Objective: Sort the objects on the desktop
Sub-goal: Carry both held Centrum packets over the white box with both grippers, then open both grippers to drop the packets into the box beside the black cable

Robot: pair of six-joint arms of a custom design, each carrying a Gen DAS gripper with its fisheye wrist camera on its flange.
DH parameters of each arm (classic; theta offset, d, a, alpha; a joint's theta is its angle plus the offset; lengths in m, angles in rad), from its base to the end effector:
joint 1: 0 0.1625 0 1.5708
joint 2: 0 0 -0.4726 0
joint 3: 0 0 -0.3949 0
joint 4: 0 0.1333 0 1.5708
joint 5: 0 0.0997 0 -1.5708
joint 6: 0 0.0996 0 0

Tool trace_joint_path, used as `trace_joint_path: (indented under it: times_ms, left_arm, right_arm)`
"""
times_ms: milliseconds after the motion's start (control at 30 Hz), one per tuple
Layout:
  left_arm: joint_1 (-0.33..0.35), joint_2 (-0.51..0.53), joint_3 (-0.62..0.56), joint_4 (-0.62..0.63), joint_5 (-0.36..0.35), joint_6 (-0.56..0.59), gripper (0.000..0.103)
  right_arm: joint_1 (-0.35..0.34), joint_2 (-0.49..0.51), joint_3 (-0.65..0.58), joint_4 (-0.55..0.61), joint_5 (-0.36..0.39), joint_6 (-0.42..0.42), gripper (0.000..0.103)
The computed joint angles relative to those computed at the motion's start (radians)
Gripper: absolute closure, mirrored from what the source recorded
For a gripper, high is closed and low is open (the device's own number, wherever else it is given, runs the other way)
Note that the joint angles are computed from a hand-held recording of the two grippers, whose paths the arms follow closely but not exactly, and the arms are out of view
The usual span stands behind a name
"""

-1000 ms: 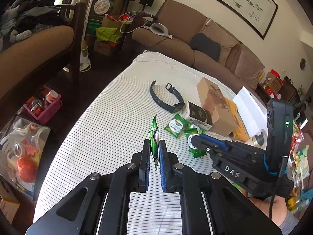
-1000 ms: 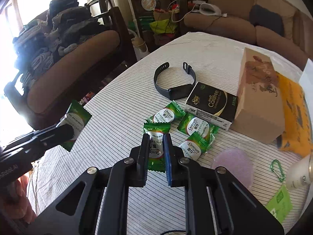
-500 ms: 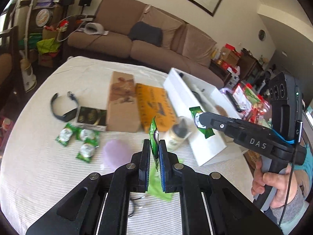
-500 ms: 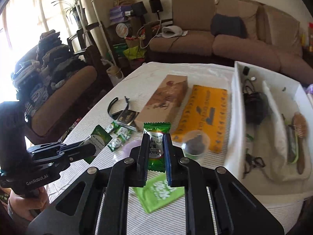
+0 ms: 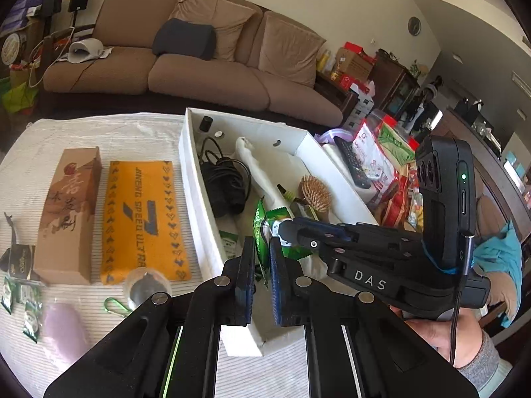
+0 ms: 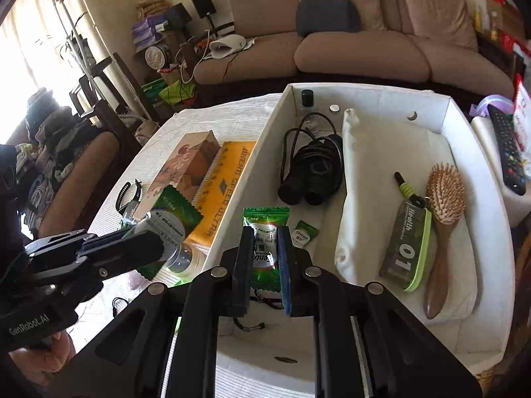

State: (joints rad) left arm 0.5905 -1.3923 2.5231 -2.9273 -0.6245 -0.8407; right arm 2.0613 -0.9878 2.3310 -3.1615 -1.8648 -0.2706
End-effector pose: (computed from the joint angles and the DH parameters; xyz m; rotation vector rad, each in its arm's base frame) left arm -0.1818 -0.3796 0.2359 0.0294 2.4783 -1.1724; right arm 0.3132 -0.3648 0.1043 1.0100 -2.6660 0.3987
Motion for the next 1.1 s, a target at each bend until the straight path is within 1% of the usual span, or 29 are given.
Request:
trace_joint_path:
  times_ms: [100, 200, 267, 367, 433, 500, 533, 600, 667, 767, 867, 967, 1100]
  left_arm:
    - [0.072, 0.067, -0.052, -0.058, -0.036, 0.058, 0.096]
    - [0.123, 0.122, -0.102, -0.053, -0.048, 0.098, 0.096]
    - [0.156, 0.153, -0.131, -0.050, -0.058, 0.123, 0.096]
    - [0.195, 0.192, -0.172, -0.035, -0.061, 0.149, 0.096]
    - [0.212, 0.208, -0.193, -0.009, -0.050, 0.148, 0.096]
    - [0.226, 0.220, -0.204, -0.011, -0.047, 0.155, 0.095]
    - [0.227, 0.223, -0.204, -0.017, -0.041, 0.156, 0.095]
    - [0.227, 0.221, -0.201, -0.029, -0.040, 0.162, 0.089]
    - [0.220, 0.213, -0.197, -0.034, -0.026, 0.167, 0.086]
    - [0.203, 0.186, -0.184, -0.031, -0.011, 0.162, 0.086]
    - [0.176, 0.144, -0.161, -0.017, 0.020, 0.135, 0.085]
    - [0.152, 0.102, -0.137, -0.008, 0.043, 0.116, 0.080]
    - [0.133, 0.062, -0.121, 0.050, 0.060, 0.080, 0.079]
  right_arm:
    - [-0.030, 0.022, -0.033, 0.012, -0.009, -0.019, 0.089]
    - [-0.046, 0.036, -0.060, 0.018, -0.027, -0.040, 0.089]
    - [-0.060, 0.039, -0.072, 0.022, -0.023, -0.051, 0.089]
    - [-0.074, 0.044, -0.085, 0.025, -0.022, -0.067, 0.089]
    - [-0.081, 0.048, -0.090, 0.028, -0.019, -0.076, 0.090]
    - [-0.088, 0.050, -0.093, 0.028, -0.013, -0.083, 0.090]
    - [-0.092, 0.051, -0.095, 0.030, -0.007, -0.085, 0.090]
    - [-0.098, 0.054, -0.095, 0.029, -0.001, -0.090, 0.090]
    - [-0.102, 0.059, -0.094, 0.028, 0.003, -0.091, 0.090]
    - [-0.104, 0.068, -0.094, 0.031, 0.009, -0.086, 0.089]
    - [-0.097, 0.082, -0.099, 0.040, 0.016, -0.083, 0.089]
    - [-0.079, 0.102, -0.109, 0.049, 0.012, -0.077, 0.089]
    - [-0.063, 0.138, -0.134, 0.081, 0.001, -0.036, 0.089]
